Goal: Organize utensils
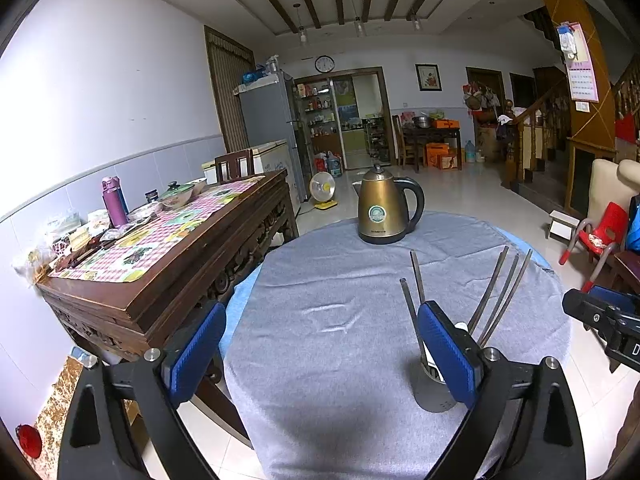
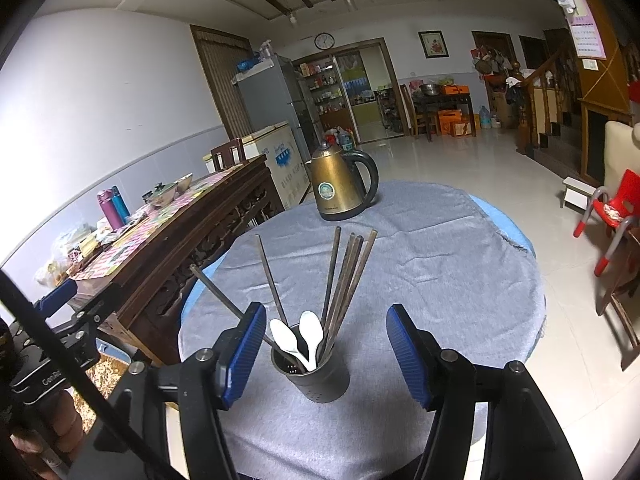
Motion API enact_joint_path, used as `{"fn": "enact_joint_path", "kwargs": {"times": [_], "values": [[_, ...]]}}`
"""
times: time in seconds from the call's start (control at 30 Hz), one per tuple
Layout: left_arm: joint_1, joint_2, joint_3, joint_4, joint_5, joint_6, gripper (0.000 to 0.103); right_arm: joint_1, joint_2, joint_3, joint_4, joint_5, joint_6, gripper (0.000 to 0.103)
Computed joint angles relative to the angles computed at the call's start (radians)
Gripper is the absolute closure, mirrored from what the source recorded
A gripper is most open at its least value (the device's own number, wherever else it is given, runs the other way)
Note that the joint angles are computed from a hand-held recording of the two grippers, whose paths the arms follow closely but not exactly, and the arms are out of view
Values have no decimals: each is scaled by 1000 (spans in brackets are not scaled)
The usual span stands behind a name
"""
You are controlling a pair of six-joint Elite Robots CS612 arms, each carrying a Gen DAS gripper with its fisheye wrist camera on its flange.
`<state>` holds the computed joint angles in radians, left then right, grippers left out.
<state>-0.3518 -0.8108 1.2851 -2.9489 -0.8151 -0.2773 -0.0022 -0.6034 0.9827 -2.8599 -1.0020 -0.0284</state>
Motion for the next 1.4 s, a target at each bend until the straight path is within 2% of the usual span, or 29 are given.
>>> {"fn": "enact_joint_path", "kwargs": {"times": [0.37,0.73,1.4], "values": [[4,-17,29,-16,0,-6,5,5,-19,25,-1,4,-16,35],[13,-36,58,-3,-11,-47,5,14,-41,52,6,-12,-41,35],[11,-43,79,0,-10,-54,5,20,-69,98,0,-20,-56,33]]}}
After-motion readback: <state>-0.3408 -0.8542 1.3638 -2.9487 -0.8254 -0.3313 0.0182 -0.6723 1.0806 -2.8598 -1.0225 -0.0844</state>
